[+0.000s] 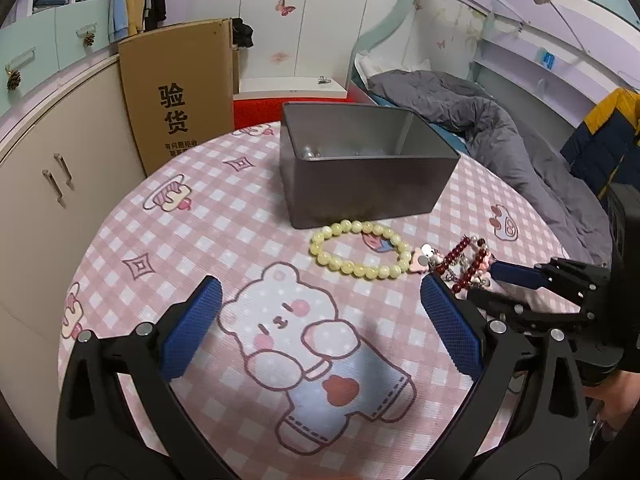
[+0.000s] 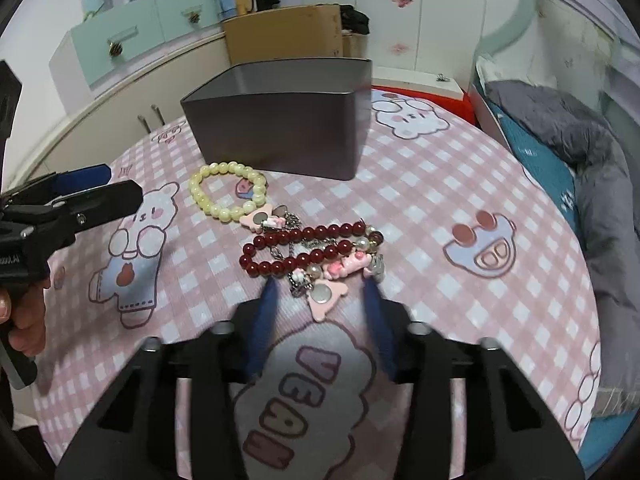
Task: Organize jewelry
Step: 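Grasp the pink charm chain beside the red bead bracelet with the right tool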
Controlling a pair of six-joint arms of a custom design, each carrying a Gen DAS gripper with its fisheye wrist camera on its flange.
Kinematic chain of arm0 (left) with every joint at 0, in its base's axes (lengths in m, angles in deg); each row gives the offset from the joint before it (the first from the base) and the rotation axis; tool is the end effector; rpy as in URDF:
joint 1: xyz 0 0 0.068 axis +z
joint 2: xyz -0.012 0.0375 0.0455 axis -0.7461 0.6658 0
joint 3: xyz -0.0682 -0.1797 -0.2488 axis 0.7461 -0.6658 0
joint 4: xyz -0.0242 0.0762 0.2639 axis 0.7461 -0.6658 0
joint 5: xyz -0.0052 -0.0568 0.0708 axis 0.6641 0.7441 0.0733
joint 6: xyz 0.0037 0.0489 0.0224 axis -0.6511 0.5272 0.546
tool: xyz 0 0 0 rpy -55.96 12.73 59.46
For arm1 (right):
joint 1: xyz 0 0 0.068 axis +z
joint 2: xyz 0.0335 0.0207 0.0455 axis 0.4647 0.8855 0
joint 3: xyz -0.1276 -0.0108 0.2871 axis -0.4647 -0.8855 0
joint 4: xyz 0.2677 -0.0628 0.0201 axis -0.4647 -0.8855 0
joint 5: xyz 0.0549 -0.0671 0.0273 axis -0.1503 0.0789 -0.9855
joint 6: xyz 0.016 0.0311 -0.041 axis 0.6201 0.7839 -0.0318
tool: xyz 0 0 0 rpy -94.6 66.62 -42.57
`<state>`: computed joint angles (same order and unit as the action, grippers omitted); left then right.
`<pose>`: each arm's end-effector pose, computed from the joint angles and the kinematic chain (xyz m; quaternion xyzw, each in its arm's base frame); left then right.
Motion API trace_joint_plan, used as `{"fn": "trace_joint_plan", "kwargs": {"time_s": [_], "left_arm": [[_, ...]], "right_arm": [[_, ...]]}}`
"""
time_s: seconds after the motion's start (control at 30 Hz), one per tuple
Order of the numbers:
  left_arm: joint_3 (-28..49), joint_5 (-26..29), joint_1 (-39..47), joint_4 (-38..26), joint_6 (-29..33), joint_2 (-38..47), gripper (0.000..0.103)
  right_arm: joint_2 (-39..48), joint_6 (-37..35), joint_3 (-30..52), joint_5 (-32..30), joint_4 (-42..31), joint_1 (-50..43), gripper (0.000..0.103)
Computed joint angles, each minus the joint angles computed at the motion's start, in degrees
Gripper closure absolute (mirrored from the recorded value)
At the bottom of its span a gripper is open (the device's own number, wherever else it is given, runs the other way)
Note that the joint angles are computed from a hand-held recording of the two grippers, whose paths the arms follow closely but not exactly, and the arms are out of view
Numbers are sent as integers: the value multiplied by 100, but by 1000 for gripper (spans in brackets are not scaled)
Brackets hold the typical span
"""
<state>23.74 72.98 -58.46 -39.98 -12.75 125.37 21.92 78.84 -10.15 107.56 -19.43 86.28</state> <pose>0.2389 -0.0531 0.2312 0.1926 0.9036 -0.1395 0.3564 0.1781 0.2591 0.2035 -0.0432 0.9402 0.0449 0.3349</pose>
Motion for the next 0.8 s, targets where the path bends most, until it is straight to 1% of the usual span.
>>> {"fn": "trace_joint_plan", "kwargs": {"time_s": [0.03, 0.17, 0.27, 0.4, 0.57, 0.7, 0.73, 0.77, 0.8], "left_arm": [[0, -9, -17, 18, -13, 36, 6], [44, -48, -50, 115, -78, 216, 6], [132, -106, -79, 213, -105, 391, 6], [350, -277, -176, 368, -180, 759, 6], [642, -605, -393, 445, -229, 1295, 6], [735, -727, -517, 386, -206, 1594, 7], [748, -726, -542, 360, -166, 1616, 10], [743, -697, -534, 369, -136, 1613, 17], [755, -664, -535, 361, -90, 1630, 22]], "right_arm": [[11, -42, 14, -10, -2, -3, 78], [-77, -80, -99, -101, 169, 32, 79], [-335, 121, -361, -213, 434, 70, 79], [-634, 338, -504, -100, 428, 242, 79], [-868, 344, -428, 146, 151, 506, 79], [-592, 336, -305, -30, -231, 455, 77], [-543, 327, -332, -120, -234, 415, 73], [-558, 347, -419, -184, -143, 417, 68], [-693, 386, -591, -199, 99, 439, 63]]}}
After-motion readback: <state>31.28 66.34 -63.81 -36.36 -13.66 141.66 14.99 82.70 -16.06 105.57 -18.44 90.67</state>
